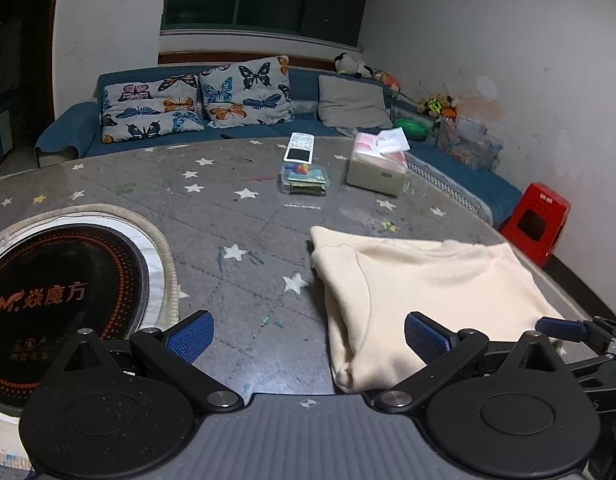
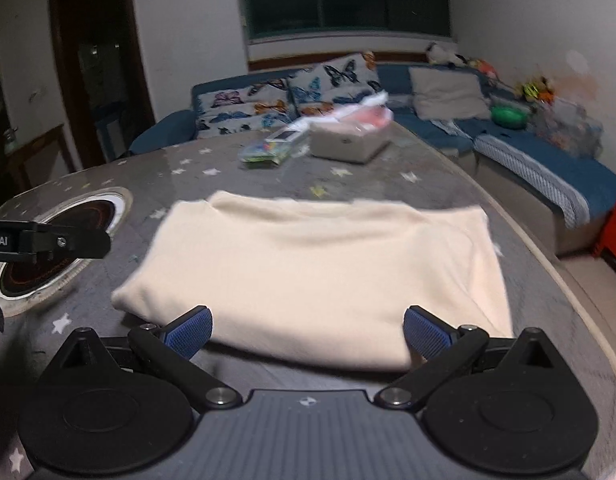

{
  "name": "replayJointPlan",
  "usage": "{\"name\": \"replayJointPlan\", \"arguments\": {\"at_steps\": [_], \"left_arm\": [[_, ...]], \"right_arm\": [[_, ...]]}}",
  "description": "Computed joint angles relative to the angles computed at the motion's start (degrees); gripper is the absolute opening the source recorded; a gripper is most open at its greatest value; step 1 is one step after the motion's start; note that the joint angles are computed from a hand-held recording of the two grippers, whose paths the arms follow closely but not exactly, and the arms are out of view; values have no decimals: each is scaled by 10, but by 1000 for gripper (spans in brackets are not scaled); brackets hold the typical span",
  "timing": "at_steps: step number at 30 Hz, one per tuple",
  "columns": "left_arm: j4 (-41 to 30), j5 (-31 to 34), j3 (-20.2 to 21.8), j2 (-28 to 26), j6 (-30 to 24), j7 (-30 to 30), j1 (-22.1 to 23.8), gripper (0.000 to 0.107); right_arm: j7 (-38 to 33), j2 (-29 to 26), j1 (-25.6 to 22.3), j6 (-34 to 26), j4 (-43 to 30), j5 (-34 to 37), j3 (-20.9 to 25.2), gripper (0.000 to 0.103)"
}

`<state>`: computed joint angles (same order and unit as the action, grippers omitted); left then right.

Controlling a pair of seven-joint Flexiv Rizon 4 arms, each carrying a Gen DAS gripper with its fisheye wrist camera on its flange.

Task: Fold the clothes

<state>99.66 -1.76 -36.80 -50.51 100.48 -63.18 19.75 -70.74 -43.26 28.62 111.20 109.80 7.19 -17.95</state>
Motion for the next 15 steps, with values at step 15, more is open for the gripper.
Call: {"name": "replayJointPlan", "arguments": {"at_steps": [15], "left_arm": [[40, 6, -4, 19, -2, 15, 6, 103]], "right_arm": [[-9, 24, 48, 9, 47, 40, -30, 103]]}}
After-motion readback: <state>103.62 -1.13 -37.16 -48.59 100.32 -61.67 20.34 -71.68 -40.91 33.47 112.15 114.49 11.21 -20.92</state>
